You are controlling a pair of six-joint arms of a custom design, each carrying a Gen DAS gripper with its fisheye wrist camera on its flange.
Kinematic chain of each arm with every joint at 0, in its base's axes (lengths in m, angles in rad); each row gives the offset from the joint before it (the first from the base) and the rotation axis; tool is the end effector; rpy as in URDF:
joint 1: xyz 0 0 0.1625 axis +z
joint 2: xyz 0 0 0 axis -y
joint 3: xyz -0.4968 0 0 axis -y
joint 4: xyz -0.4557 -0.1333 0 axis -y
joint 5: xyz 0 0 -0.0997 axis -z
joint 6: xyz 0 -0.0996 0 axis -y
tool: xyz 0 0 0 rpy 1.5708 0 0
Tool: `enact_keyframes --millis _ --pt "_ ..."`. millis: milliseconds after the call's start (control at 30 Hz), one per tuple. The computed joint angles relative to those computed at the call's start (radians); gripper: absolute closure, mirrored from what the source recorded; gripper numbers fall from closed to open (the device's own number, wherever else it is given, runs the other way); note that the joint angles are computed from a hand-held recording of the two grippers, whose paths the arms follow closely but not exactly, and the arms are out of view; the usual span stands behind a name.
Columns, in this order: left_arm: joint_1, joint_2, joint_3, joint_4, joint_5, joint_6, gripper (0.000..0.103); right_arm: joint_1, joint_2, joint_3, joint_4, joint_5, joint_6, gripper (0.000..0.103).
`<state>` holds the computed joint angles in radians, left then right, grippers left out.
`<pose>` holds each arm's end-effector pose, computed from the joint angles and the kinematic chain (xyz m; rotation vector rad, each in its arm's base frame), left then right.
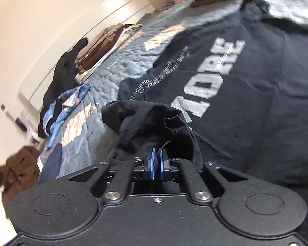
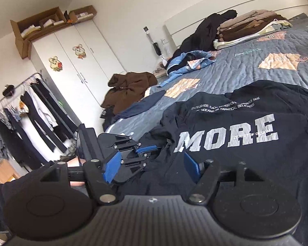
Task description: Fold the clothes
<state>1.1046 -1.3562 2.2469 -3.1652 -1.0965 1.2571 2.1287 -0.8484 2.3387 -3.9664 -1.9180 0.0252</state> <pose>-0.0766 -0.5500 0.2905 1.6712 1.7127 -0.5856 0.3492 -0.3719 0.1016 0.4956 -2.7043 1.4141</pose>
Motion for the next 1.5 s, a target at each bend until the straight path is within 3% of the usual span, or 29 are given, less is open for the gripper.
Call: enact_keyframes --millis 67,267,433,767,867,1000,1100,1167,1300,1500 --pt "-0.011 -0.032 -0.009 0.054 -0.007 -0.092 0.098 -0.014 0.007 0.013 -0.032 0.039 0.008 0.034" --pt "-0.026 -0.136 -0.039 0.235 -0.113 -0.339 0.098 -0.044 -0.009 0.022 0.011 0.153 -0.008 0.032" --pt "-0.022 -0.150 -0.078 0.224 -0.132 -0.424 0.098 -0.039 -0.015 0.025 0.007 0.186 -0.017 0.031" --pt "0.116 -0.075 -0.359 0.414 -0.243 -0.721 0.098 -0.038 -0.024 0.024 -0.002 0.194 -0.003 0.029" --pt "0.152 -0.020 -0.448 0.440 -0.235 -0.779 0.099 -0.044 -0.019 0.025 -0.002 0.202 -0.003 0.029" --pt "0.179 0.071 -0.561 0.458 -0.111 -0.816 0.100 -0.048 -0.017 0.026 -0.004 0.205 0.002 0.028" --pt "0.193 0.066 -0.588 0.578 -0.164 -0.821 0.100 -0.052 -0.019 0.028 -0.003 0.204 -0.001 0.028" --pt "0.199 0.041 -0.569 0.641 -0.224 -0.806 0.097 -0.056 -0.020 0.029 0.002 0.204 0.006 0.028" --pt "0.235 0.014 -0.529 0.673 -0.289 -0.827 0.061 -0.063 -0.018 0.032 0.011 0.196 0.020 0.028" --pt "0.306 0.053 -0.551 0.666 -0.252 -1.008 0.062 -0.052 -0.016 0.023 0.030 0.208 0.012 0.028"
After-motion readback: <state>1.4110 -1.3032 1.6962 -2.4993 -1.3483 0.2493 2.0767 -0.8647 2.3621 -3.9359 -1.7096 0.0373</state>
